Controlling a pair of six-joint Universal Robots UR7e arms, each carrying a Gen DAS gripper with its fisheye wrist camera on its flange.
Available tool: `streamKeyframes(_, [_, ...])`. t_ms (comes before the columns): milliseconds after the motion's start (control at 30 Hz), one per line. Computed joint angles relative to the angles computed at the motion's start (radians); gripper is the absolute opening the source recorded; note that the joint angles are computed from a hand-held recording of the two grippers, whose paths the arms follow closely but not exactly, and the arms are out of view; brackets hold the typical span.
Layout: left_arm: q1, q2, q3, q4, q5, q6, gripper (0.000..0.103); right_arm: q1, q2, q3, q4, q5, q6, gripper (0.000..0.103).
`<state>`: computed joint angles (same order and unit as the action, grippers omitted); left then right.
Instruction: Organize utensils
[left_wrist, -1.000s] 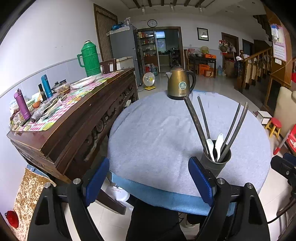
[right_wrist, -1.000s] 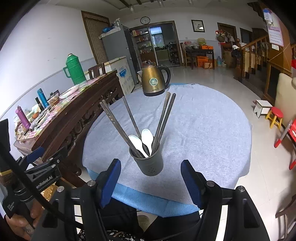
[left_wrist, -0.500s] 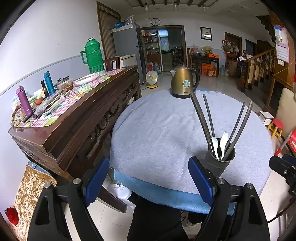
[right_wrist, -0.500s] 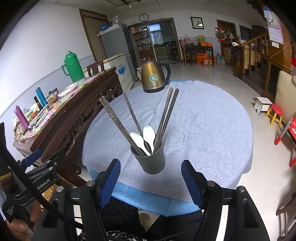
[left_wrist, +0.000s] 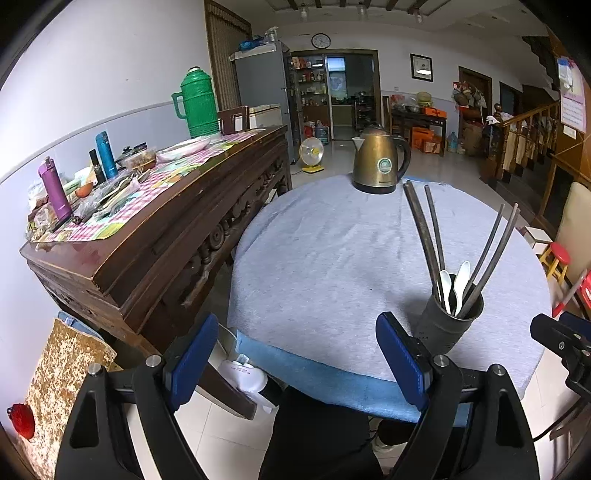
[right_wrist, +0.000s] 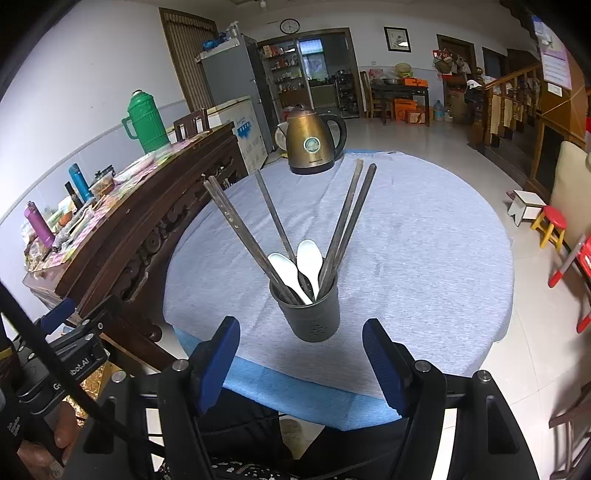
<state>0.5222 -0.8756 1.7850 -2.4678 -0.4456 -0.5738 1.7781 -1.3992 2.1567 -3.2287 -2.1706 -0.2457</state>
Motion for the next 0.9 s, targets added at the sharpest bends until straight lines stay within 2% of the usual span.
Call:
streamKeyframes(467, [-0.002, 0.004, -0.005, 0.03, 0.004, -0.013, 0.088, -0.017, 0.0, -0.001, 0.022, 0.017, 0.023, 0.073])
streamKeyframes(900, [-0.009, 0.032, -0.023, 0.053, -0.011, 0.006, 0.087, -0.041, -0.007, 0.013, -0.011, 0.031, 0.03, 0.073])
